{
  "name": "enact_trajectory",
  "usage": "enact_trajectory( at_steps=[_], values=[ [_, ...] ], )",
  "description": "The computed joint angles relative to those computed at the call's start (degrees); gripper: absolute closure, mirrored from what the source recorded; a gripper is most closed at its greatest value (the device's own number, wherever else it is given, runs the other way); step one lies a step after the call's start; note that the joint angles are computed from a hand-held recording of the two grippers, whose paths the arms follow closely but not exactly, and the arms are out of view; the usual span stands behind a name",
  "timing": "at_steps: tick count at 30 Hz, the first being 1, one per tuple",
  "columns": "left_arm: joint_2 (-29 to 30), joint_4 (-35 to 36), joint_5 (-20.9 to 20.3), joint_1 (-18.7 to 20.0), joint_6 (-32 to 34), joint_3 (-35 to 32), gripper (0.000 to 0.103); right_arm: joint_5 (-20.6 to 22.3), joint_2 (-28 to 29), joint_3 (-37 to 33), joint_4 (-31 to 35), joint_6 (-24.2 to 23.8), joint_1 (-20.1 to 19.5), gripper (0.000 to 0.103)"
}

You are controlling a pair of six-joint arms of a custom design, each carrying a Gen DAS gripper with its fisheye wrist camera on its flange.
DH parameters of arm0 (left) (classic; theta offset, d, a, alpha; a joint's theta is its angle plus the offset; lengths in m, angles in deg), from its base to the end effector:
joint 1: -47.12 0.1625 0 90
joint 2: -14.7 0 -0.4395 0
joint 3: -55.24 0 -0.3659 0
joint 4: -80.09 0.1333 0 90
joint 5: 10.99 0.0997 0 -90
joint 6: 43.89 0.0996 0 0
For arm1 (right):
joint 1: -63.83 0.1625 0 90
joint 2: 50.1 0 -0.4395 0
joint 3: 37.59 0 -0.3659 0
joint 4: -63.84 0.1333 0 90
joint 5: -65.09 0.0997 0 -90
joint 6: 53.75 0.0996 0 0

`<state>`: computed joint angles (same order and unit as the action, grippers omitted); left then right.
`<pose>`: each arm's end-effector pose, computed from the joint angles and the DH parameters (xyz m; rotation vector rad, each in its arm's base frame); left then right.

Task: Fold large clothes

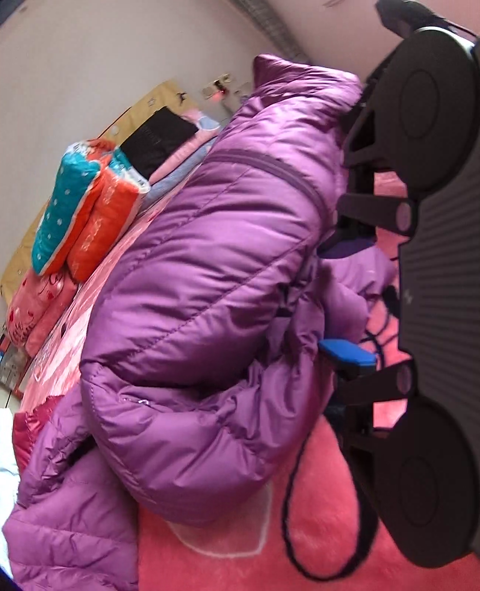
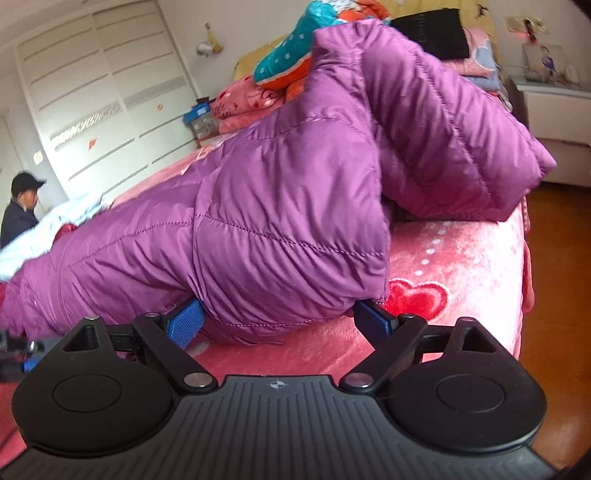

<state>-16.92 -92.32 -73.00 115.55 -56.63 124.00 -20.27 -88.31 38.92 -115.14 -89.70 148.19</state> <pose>-0.1262 -0.8088 0.1809 -0.0704 2.6559 -1.2471 0.0648 -0.7826 0.2218 0.7397 -2.5373 1.2078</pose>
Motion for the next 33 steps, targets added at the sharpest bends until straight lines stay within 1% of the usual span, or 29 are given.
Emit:
enact_trajectory(
  at_steps=[1, 2, 7, 11, 13, 14, 16, 17, 19, 20, 23, 27, 33],
  values=[
    [0.48, -0.25, -0.19, 0.13, -0.35, -0.61, 0.052, 0.07, -0.23, -0.14, 0.69, -0.4, -0.06, 0.0],
    [1.05, -0.47, -0.24, 0.22, -0.43, -1.3, 0.051, 0.66, -1.16, 1.3, 0.53, -0.81, -0.62, 0.0],
    [3.63, 0.3, 0.35, 0.59, -0.21, -5.08, 0.044, -0.35, -0.01, -0.65, 2.23, -1.14, -0.16, 0.0],
    [5.44, 0.79, 0.92, 1.05, -1.08, -8.08, 0.046, -1.15, 1.17, -1.6, 1.29, -1.31, 0.43, 0.0],
    [5.93, 0.73, 1.64, 0.89, -0.8, -8.81, 0.056, -1.39, 1.7, -1.86, 0.25, -1.64, 0.77, 0.0],
    [5.77, 0.67, 1.94, 0.76, 0.16, -8.54, 0.059, -1.4, 1.97, -2.03, -0.35, -1.68, 0.92, 0.0],
    [5.44, 0.92, 3.05, 0.39, 1.62, -8.22, 0.077, -1.24, 2.3, -2.1, -1.55, -1.38, 1.21, 0.0],
    [5.19, 0.93, 3.07, 0.29, 2.08, -8.06, 0.08, -1.01, 2.42, -1.89, -2.46, -1.11, 1.35, 0.0],
    [5.06, 1.37, 3.35, -0.13, 2.42, -8.5, 0.093, -0.11, 2.63, -1.27, -4.62, -0.53, 1.65, 0.0],
    [4.92, 1.72, 3.55, -0.27, 2.53, -8.63, 0.096, 0.59, 2.53, -0.75, -5.72, -0.32, 1.76, 0.0],
    [3.47, 1.68, 2.47, -0.63, 3.41, -7.3, 0.099, 2.74, 2.42, 0.25, -8.54, 0.12, 2.03, 0.0],
    [0.38, -0.03, 1.1, -1.1, 6.0, -3.68, 0.102, 6.49, 2.16, 1.69, -12.27, 1.98, 2.31, 0.0],
    [-4.03, -3.4, -0.92, -1.83, 8.79, 1.63, 0.103, 11.43, 0.71, 4.06, -14.3, 5.92, 2.43, 0.0]
  ],
)
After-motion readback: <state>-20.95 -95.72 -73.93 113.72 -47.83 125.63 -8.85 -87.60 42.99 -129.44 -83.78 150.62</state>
